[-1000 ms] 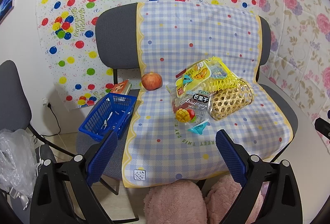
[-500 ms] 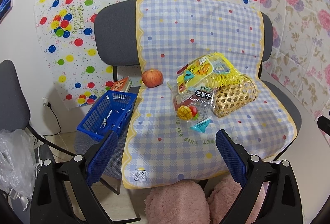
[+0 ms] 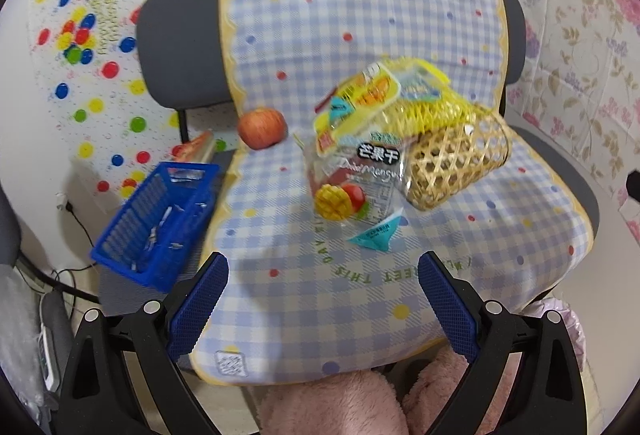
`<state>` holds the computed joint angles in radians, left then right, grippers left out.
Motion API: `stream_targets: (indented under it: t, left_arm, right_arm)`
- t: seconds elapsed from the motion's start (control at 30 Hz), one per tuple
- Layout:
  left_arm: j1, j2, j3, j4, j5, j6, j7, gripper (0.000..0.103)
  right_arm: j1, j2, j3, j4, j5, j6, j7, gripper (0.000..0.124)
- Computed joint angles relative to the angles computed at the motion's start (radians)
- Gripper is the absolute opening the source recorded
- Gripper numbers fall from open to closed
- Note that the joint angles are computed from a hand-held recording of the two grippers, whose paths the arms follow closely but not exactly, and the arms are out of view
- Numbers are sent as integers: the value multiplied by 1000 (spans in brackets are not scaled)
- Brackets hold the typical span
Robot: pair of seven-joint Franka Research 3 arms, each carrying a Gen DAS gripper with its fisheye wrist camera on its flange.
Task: Collect trash
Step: 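Reach the left tool to the yellow mango snack bag and grasp it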
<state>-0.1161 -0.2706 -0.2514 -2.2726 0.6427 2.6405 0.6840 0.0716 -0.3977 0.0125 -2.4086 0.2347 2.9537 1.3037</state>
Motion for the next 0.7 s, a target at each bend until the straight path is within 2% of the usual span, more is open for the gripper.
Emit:
stream_targets:
  t: [0.1,0.2,0.33,0.4,0.47,0.6,0.7]
  left_arm:
    - [-2,53,3,27,-1,24,5,93]
    - [-8,98,10,54,-10,47,8,92]
    - [-18,168,19,104,-12,64,7,88]
    - [-23,205,21,136,11,52,0,80]
    - [-33,253,24,181,48,25,-17,77]
    - [-63,334,41,260,114,-34,-40,77]
    - [-87,378,60,306,152,-45,-54,77]
  right_arm:
    - [47,35,-31,-10,37,106,-50,97]
    - [27,63,-9,-5,27,158,-57,97]
    - [-26,98,28,33,-9,129,-20,97]
    - [-91,110,76,49,-66,104,36,97]
    - [-141,126,108,70,-137,60,93,97]
    - [-112,145,69,88,-189,15,101,97]
    - [-84,151,41,85,-180,24,102,97]
